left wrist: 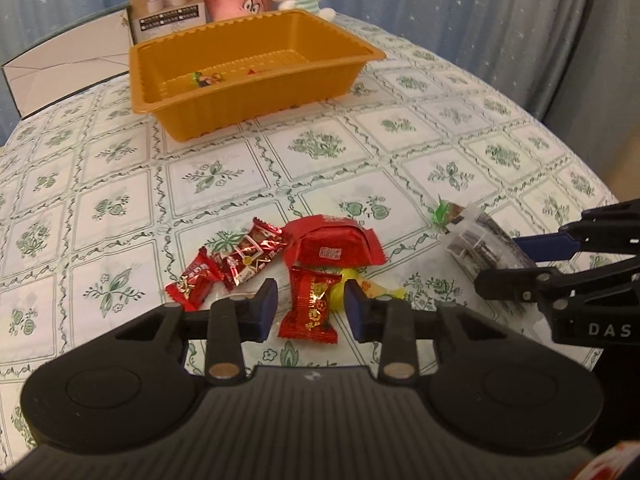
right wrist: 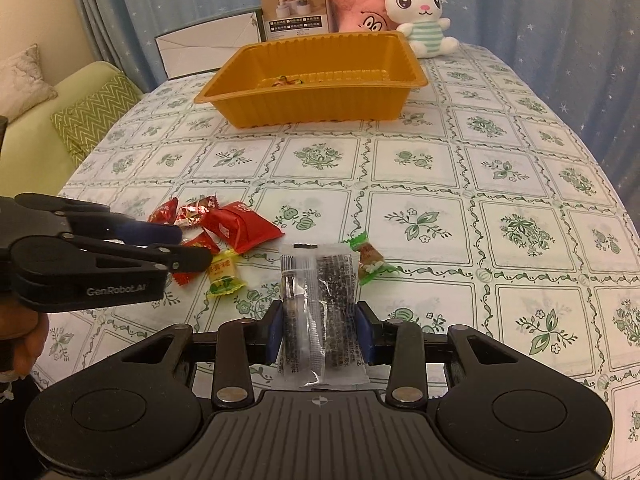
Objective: Organize snacks
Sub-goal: 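Grasp the clear bag of dark sticks with the right tool while the left tool grasps a red candy, then carry both snacks into the orange tray and open both tools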
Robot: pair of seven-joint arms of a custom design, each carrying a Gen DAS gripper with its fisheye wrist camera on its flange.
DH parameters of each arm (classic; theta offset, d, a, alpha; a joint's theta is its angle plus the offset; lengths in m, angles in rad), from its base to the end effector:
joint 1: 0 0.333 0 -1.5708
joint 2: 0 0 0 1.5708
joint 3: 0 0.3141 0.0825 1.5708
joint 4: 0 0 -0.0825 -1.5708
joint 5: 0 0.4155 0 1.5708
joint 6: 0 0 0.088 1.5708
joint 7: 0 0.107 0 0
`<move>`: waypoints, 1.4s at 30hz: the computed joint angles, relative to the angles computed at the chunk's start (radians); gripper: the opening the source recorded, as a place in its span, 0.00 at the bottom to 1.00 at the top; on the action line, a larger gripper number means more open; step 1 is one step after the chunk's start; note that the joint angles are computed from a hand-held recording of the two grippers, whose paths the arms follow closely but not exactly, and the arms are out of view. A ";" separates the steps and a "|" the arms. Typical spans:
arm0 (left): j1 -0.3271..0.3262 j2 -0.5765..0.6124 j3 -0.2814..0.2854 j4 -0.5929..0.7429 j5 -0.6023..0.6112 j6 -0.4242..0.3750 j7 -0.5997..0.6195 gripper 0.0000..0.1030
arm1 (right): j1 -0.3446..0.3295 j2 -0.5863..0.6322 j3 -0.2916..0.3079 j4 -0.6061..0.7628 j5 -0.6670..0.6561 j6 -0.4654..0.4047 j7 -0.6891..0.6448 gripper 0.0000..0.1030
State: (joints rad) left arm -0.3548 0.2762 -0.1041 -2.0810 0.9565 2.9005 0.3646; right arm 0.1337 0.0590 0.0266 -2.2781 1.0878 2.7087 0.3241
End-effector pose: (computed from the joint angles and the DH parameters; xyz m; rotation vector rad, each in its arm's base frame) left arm 0.5438 -0.3211 0.3151 -1.7552 1.9720 -0.7087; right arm 0.5630 0.0596 0.3317 -2.1015 1.2792 -0.2119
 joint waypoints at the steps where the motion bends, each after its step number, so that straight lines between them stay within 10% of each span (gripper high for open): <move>1: -0.002 0.004 0.005 0.002 0.010 0.010 -0.011 0.32 | 0.000 0.001 0.000 0.000 0.001 0.001 0.000 0.36; 28: 0.002 0.006 -0.008 -0.006 -0.067 -0.016 0.058 0.19 | 0.002 -0.006 0.000 -0.005 0.014 0.012 0.017 0.36; 42: 0.014 -0.138 -0.052 -0.098 0.022 -0.077 -0.183 0.18 | 0.020 -0.069 -0.012 -0.038 0.052 0.013 0.003 0.36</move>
State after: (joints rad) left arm -0.3413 0.1381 -0.1557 -2.1792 0.9785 2.8236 0.1815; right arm 0.1539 -0.0103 0.0149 -2.3162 1.1394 2.7215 0.3270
